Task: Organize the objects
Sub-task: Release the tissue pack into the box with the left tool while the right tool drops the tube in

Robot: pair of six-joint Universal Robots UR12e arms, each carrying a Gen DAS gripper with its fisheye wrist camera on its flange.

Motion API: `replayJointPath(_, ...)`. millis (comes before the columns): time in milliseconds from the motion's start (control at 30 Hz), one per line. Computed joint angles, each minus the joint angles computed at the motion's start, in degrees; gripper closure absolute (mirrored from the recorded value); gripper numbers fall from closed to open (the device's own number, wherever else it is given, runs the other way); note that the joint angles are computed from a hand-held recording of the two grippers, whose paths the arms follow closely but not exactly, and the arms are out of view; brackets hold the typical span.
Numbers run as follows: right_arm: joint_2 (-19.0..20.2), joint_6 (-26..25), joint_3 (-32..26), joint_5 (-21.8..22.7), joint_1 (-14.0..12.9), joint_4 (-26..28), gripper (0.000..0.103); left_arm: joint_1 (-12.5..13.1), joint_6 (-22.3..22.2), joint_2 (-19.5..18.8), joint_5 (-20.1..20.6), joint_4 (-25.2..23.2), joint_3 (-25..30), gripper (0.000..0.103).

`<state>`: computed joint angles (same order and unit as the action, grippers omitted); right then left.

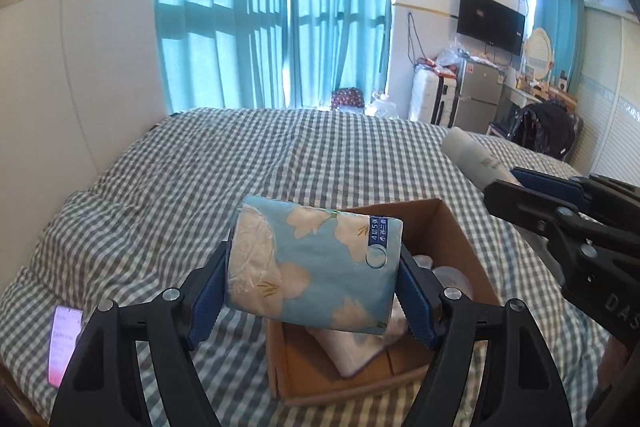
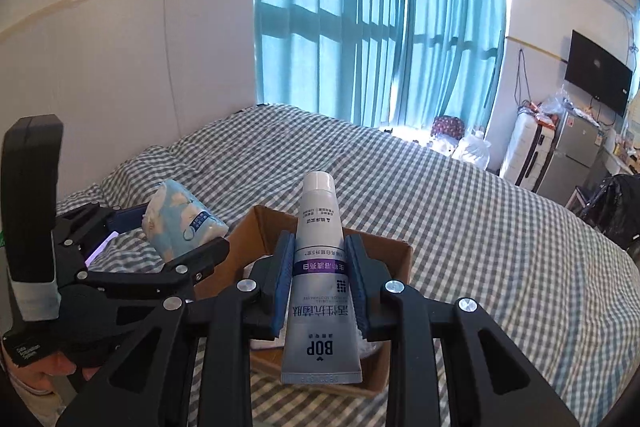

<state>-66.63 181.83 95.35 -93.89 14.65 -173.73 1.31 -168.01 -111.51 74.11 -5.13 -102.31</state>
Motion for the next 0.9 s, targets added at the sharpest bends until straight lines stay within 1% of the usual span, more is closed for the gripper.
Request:
replayJointPath(67,1.4,0.5,-1.2,1.1,-0.7,0.1,0.077,-0.2,0.3,-0.8,-0.8,-2.3,1.3,0.025)
replayJointPath(133,2.8,0.7,-2.5,2.1,-1.5,0.5,0.077,-0.6,0.5,-2.1,-0.5,-4.2,2.9,0.025)
replayJointPath(333,6.1,1.7,-5.4,5.3,-3.3,1.8,0.077,-2.1,3.2,-5.0,1.2,-6.1,5.3,0.025)
replayJointPath(400,6.7,1.9,-5.8,5.9,-3.7,2.7,0.077,-2.3,3.5,-5.6,1.2,-7.2,5.9,0.025)
replayJointPath(467,7.4,1.8,-5.8,7.3,-4.1,2.9,0.077,-2.6,4.3,-6.2,1.4,-7.3,6.1,0.025)
replayJointPath(533,7.8,1.8,-5.7,8.1,-4.4,3.3,0.077,-2.9,4.8,-6.7,2.5,-7.2,6.2,0.025)
replayJointPath(600,8.0,2.1,-5.5,8.9,-4.7,3.7,0.077,-2.8,4.5,-6.8,1.8,-7.8,6.2,0.025)
replayJointPath(700,8.2,2.9,-5.3,10.8,-5.2,4.1,0.077,-2.9,3.8,-6.9,1.9,-7.9,6.2,0.025)
replayJointPath(767,8.1,3.1,-5.0,11.0,-5.3,3.5,0.077,-2.7,3.8,-6.7,1.3,-7.9,6.1,0.023)
replayJointPath(867,7.4,3.9,-4.5,10.5,-5.2,2.4,0.077,-2.7,4.2,-6.0,1.9,-7.6,5.7,0.022)
replayJointPath(900,7.1,4.3,-4.2,10.4,-5.2,1.9,0.076,-2.7,4.1,-5.7,2.2,-7.2,5.4,0.019)
